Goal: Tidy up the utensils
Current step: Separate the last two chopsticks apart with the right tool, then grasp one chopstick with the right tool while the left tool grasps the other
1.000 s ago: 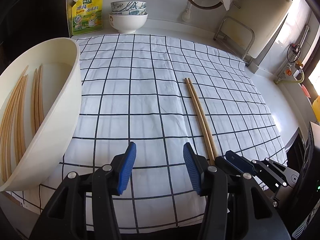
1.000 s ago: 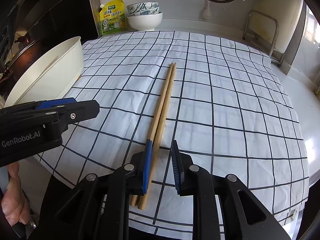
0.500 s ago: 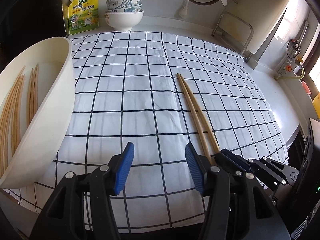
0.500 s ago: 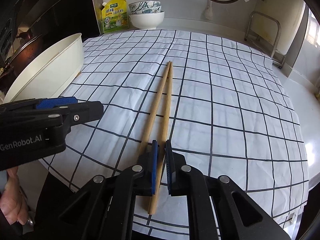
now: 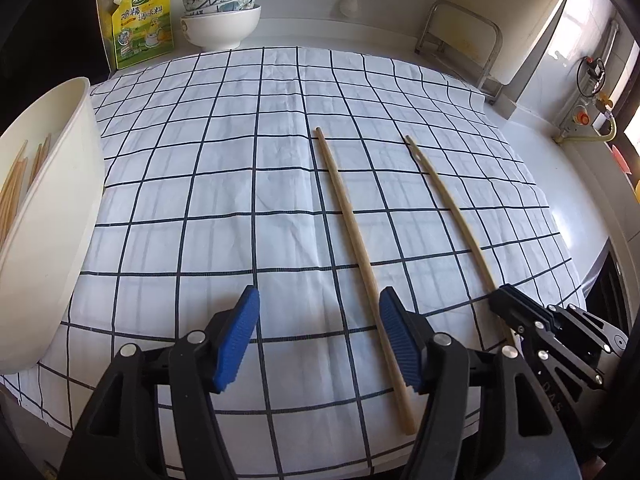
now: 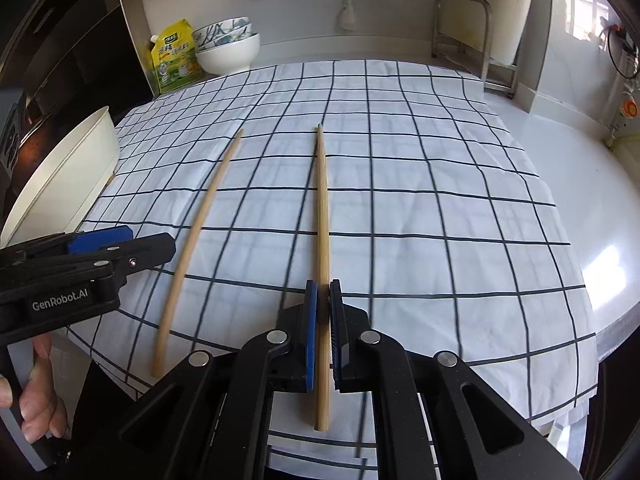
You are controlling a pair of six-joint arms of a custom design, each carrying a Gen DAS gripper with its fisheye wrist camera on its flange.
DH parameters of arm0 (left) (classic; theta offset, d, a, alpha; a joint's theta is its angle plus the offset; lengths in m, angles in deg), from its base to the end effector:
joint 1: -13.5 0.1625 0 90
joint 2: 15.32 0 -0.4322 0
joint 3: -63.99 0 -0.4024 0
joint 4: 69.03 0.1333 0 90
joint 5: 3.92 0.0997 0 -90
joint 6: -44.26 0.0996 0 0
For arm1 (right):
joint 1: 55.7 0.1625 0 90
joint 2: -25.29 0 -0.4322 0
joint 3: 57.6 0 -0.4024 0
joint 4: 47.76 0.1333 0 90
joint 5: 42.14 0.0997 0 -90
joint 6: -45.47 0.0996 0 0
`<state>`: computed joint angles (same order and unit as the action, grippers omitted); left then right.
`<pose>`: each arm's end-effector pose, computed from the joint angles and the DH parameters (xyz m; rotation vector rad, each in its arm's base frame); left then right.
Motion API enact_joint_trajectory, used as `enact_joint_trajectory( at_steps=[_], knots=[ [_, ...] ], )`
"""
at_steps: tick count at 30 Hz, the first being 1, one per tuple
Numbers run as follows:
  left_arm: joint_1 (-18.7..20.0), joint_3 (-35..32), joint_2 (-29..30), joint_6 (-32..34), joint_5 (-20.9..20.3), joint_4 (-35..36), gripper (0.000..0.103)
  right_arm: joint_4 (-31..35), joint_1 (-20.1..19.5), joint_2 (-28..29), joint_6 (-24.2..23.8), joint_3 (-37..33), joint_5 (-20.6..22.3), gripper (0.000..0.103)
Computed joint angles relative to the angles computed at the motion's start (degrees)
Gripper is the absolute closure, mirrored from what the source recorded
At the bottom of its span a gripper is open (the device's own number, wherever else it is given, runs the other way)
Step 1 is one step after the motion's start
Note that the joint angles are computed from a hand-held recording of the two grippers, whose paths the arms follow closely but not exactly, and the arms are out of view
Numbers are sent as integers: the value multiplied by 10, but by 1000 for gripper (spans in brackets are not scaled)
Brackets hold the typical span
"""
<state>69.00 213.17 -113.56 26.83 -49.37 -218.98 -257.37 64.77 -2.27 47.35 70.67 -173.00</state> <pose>-0.0032 -0.3633 0.2233 0.2842 2.4239 -0.6102 0.2753 -0.3336 -0.0719 0.4612 -2.4301 0.6508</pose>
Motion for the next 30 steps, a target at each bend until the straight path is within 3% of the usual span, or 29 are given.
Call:
enact_joint_trajectory(
  at_steps=[10,21,30],
  knots=[
    [-5,-1,34,-6,33,-17,35,-38,-18,-11,-15,22,8,96],
    [-8,-5,61,-12,54,-30,31,-19,-25,-7,-31,-5,0,91],
    [-17,0,92,2,74,-68,34,-21,-23,5,-55,-23,-18,91]
  ],
)
